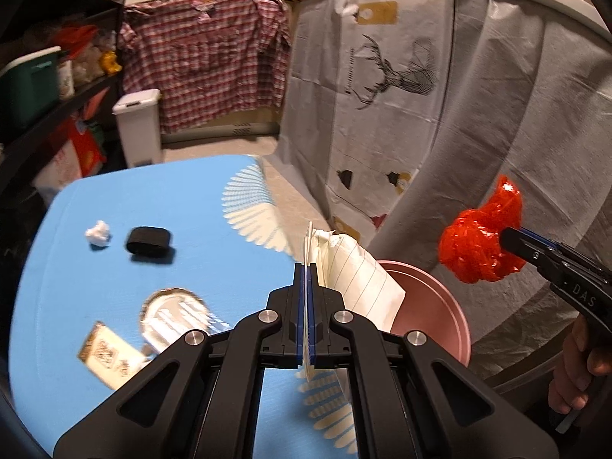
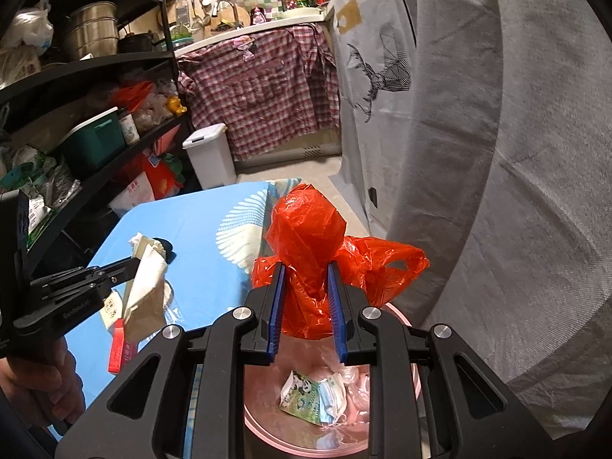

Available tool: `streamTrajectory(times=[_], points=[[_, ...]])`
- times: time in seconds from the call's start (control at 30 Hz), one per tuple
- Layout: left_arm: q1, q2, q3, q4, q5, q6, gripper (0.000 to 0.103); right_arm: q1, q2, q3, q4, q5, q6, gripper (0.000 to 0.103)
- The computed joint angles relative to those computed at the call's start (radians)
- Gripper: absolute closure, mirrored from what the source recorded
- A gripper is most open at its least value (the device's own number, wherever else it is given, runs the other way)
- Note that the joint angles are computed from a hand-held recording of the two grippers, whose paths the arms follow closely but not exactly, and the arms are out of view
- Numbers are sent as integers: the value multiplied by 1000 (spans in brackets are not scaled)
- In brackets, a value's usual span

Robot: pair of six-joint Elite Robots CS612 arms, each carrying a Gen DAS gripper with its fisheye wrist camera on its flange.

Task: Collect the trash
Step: 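Carry both items over the pink bin and open both grippers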

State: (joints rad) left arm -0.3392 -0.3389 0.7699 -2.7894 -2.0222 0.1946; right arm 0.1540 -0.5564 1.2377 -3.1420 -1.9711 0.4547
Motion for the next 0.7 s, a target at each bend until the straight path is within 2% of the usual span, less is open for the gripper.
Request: streamTrajectory(times=[0.23, 0.7], points=[[-17, 9, -3, 26, -35, 38, 102, -6, 2, -1, 25, 6, 23, 81], [-47, 33, -19, 96, -10, 115, 102, -16, 10, -13, 81, 19, 47, 80]])
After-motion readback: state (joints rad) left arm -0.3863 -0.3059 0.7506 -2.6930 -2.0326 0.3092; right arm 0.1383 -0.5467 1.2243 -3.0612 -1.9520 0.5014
